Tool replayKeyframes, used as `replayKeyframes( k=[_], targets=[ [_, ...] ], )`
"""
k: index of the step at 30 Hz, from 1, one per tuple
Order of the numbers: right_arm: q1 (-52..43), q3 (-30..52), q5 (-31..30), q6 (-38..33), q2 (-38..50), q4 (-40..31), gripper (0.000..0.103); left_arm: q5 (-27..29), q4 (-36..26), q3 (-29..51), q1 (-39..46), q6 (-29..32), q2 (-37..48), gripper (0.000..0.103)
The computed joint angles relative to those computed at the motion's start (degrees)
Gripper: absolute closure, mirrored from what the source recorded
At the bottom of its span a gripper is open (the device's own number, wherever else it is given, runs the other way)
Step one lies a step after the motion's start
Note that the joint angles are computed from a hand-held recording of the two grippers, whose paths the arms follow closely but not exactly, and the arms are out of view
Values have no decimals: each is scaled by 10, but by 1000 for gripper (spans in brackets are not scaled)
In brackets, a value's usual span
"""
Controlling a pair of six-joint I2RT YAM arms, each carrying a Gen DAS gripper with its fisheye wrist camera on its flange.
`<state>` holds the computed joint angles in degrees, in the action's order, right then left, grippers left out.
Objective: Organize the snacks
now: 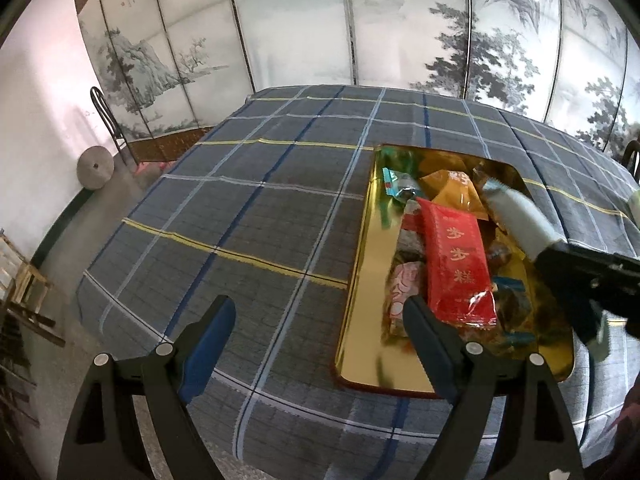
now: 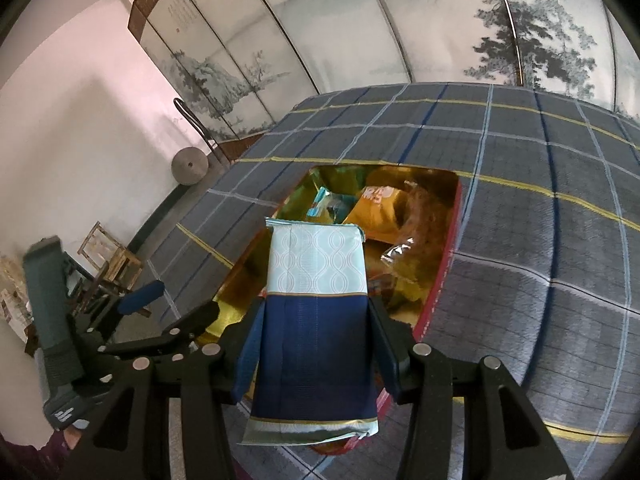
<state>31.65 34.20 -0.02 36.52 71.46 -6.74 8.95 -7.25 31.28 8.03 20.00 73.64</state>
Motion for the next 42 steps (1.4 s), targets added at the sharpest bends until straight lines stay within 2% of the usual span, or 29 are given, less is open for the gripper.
replayKeyframes(
  k=[15,19,24,28,36,42],
  targets=[
    [10,11,19,0,65,22,50,41,2,10,30,2,15,20],
    [11,8,26,-3,60,28,50,30,21,-6,28,-3,-5,19],
    [25,-12,48,-4,18,43,50,50,8,-5,41,-3,-18,18],
    [60,-22,100,-9,-25,30,50,72,-16,-1,49,6,-38,17],
    [169,-10,271,-15,-104,-48,47,96,-36,-25,41,22,-118,15],
    [208,2,309,-17,-126,-76,46,106,-56,-28,40,20,-155,12]
  ],
)
